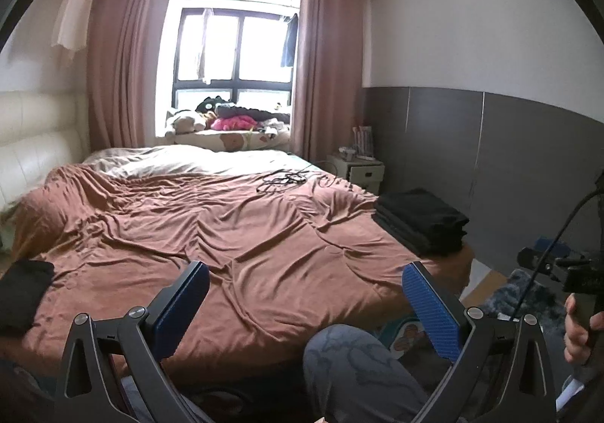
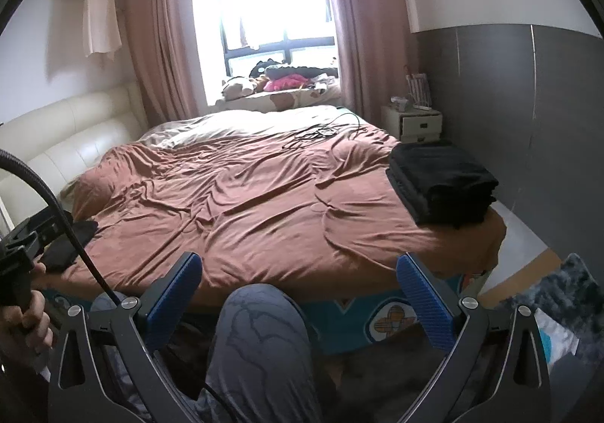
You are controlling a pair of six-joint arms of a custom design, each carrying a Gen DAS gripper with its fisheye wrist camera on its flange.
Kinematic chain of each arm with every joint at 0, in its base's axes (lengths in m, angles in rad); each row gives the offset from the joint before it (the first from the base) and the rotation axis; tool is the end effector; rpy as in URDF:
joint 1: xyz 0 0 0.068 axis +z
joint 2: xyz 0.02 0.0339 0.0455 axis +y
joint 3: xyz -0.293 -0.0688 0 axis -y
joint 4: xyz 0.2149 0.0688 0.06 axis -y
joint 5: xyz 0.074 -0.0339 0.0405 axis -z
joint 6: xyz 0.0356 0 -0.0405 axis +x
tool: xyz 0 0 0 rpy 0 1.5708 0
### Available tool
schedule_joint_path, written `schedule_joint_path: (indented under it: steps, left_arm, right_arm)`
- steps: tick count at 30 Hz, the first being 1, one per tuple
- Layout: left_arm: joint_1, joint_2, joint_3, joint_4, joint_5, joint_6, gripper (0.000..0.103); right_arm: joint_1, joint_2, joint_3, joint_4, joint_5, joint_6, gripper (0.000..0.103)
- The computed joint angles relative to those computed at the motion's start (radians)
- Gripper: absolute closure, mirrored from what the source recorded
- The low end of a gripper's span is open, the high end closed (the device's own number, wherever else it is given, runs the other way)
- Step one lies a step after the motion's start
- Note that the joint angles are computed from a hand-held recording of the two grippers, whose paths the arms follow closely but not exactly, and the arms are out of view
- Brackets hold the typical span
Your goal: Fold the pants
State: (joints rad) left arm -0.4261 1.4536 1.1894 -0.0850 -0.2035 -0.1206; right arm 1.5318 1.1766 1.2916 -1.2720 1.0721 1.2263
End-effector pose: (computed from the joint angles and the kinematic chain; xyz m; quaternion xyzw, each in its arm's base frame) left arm 0.2863 -0.1221 0.3690 0.0664 0.8143 -0.0739 0.5718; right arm 0.0371 0.1493 0.3849 -0.0243 0.8476 0.0781 0.5243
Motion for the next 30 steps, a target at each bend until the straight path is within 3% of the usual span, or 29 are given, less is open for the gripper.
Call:
schedule_joint_path:
  steps: [12, 30]
  left_arm:
    - [-0.020, -0.016, -0.025, 0.008, -0.046, 0.001, 0.000]
    - [-0.029, -0.009, 0.007, -0.040, -0.072, -0.004, 0.000]
  right_arm:
    - [0.022, 0.039, -0.016, 0.028, 0.018, 0.023, 0.000]
    - [0.056, 0.085, 0.026, -0.077, 0.026, 0.146, 0.000]
